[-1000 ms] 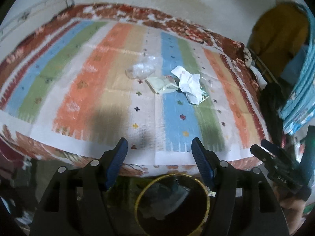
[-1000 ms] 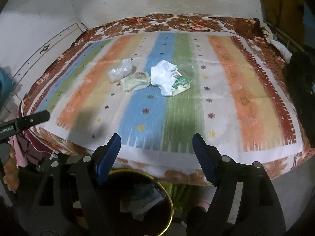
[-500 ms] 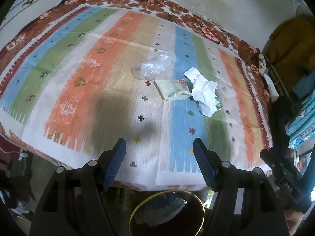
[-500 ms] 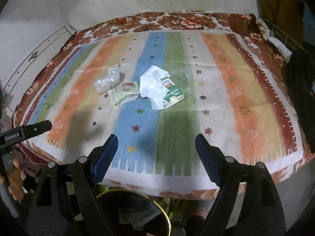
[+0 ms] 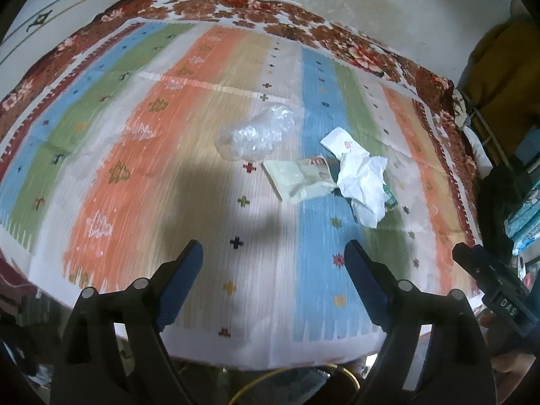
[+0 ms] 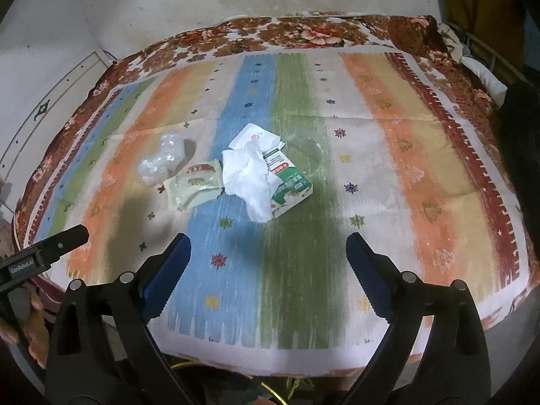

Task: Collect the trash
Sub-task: 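Move both open tools from the bin toward the tissue and wrappers on the sheet, then grasp the pale yellow snack wrapper with the left tool while the right tool grasps the white tissue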

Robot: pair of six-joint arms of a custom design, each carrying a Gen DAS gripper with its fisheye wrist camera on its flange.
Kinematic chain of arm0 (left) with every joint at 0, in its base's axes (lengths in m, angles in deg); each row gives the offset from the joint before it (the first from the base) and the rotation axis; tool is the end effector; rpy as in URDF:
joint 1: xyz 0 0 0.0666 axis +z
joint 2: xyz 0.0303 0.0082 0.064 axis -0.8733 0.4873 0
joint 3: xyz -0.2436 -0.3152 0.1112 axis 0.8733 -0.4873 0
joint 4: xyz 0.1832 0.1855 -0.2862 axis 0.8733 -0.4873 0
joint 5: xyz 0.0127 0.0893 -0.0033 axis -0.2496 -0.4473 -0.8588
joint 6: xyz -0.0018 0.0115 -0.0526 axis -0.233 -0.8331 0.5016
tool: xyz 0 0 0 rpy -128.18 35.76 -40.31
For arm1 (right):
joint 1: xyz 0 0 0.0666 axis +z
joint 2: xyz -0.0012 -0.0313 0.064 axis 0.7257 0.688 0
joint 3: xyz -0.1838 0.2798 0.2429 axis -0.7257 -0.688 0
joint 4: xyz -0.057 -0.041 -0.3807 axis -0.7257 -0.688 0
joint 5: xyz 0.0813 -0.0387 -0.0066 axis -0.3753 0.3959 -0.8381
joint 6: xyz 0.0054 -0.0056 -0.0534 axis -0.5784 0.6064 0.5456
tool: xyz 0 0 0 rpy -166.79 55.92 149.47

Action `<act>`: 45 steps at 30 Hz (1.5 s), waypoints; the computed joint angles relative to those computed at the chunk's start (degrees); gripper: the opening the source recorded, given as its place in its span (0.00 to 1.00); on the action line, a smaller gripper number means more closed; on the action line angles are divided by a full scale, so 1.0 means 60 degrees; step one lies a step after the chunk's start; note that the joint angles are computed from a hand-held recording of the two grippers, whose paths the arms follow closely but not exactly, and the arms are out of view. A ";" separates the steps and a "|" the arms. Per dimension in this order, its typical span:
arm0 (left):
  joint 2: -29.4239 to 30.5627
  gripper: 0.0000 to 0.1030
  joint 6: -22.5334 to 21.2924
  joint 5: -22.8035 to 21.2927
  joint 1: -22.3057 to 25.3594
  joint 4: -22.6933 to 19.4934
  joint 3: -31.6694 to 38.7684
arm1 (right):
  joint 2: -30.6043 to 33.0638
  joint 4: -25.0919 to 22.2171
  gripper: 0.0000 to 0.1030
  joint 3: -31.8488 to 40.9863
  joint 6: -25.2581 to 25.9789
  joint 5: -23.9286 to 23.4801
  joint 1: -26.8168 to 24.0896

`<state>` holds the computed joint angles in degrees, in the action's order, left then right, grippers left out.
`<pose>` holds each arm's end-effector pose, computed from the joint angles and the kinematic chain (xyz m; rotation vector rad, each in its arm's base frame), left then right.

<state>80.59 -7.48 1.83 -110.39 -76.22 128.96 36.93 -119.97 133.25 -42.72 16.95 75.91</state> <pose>0.3316 -0.3804 0.4419 -0.0029 2.6250 -0.3984 0.3042 0.1589 0.4647 0.2073 2.4915 0.0771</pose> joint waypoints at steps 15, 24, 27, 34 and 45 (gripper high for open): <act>0.0971 0.93 0.0261 0.1118 0.0721 0.0709 0.0483 | 0.1146 0.0971 0.89 0.0067 0.0705 -0.0494 -0.1002; 0.1819 0.93 0.0275 0.1710 0.1053 0.0584 0.1181 | 0.2117 0.1353 0.89 0.0513 0.1057 -0.0762 -0.1399; 0.2012 0.93 0.0348 0.1748 0.1154 0.0617 0.1296 | 0.2437 0.1451 0.89 0.0634 0.1086 -0.0929 -0.1568; 0.2629 0.92 0.0292 0.2127 0.1333 0.0528 0.1670 | 0.3054 0.1584 0.78 0.0811 0.1125 -0.1079 -0.1619; 0.3534 0.80 -0.0338 0.2099 0.1339 0.0221 0.2496 | 0.3558 0.1473 0.31 0.0939 0.1443 -0.1412 -0.1597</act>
